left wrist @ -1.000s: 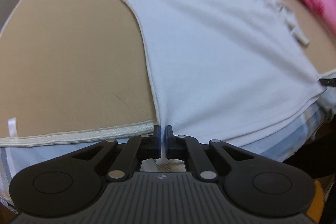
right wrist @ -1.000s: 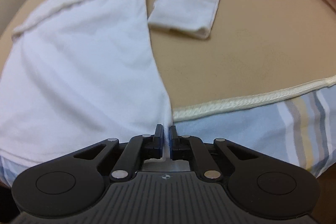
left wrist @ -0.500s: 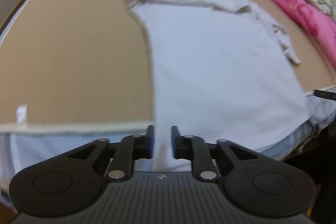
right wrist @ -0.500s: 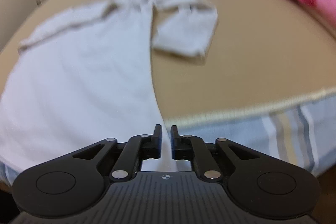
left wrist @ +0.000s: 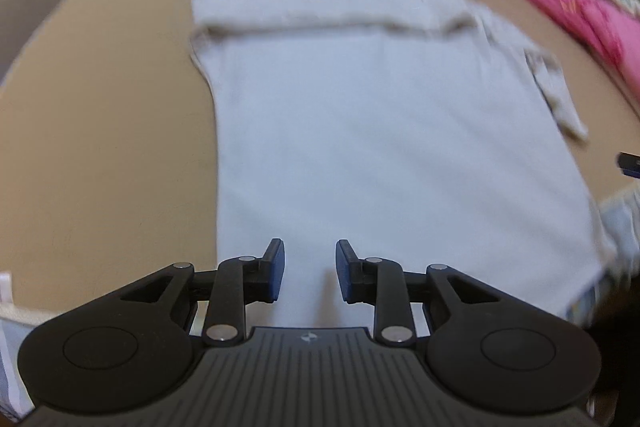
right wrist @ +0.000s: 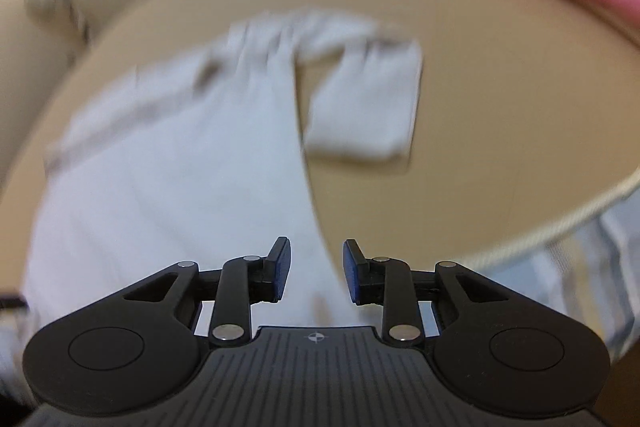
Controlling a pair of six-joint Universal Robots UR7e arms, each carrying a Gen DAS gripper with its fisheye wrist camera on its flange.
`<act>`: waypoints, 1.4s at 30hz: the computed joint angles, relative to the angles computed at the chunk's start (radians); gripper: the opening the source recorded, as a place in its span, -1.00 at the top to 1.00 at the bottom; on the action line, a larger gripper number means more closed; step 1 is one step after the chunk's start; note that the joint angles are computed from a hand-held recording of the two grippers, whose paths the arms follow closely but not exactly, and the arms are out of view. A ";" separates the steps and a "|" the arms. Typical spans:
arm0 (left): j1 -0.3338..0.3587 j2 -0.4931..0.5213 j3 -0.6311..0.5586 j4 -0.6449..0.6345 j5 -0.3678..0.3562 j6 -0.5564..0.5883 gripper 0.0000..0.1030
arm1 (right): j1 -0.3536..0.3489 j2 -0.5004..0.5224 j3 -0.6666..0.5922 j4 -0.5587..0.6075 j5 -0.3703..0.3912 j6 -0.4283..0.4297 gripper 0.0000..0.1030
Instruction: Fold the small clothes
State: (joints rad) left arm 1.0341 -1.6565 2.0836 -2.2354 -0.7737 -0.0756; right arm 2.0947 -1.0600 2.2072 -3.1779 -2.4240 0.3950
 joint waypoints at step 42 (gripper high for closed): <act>0.046 0.494 -0.148 -1.012 0.238 0.683 -0.04 | -0.398 0.367 -0.611 -0.959 0.363 -0.381 0.93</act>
State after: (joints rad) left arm 1.0806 -1.1626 1.9360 -3.2478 -0.5356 0.6078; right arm 1.6965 -0.6927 1.5966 -4.1373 -2.0609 0.0142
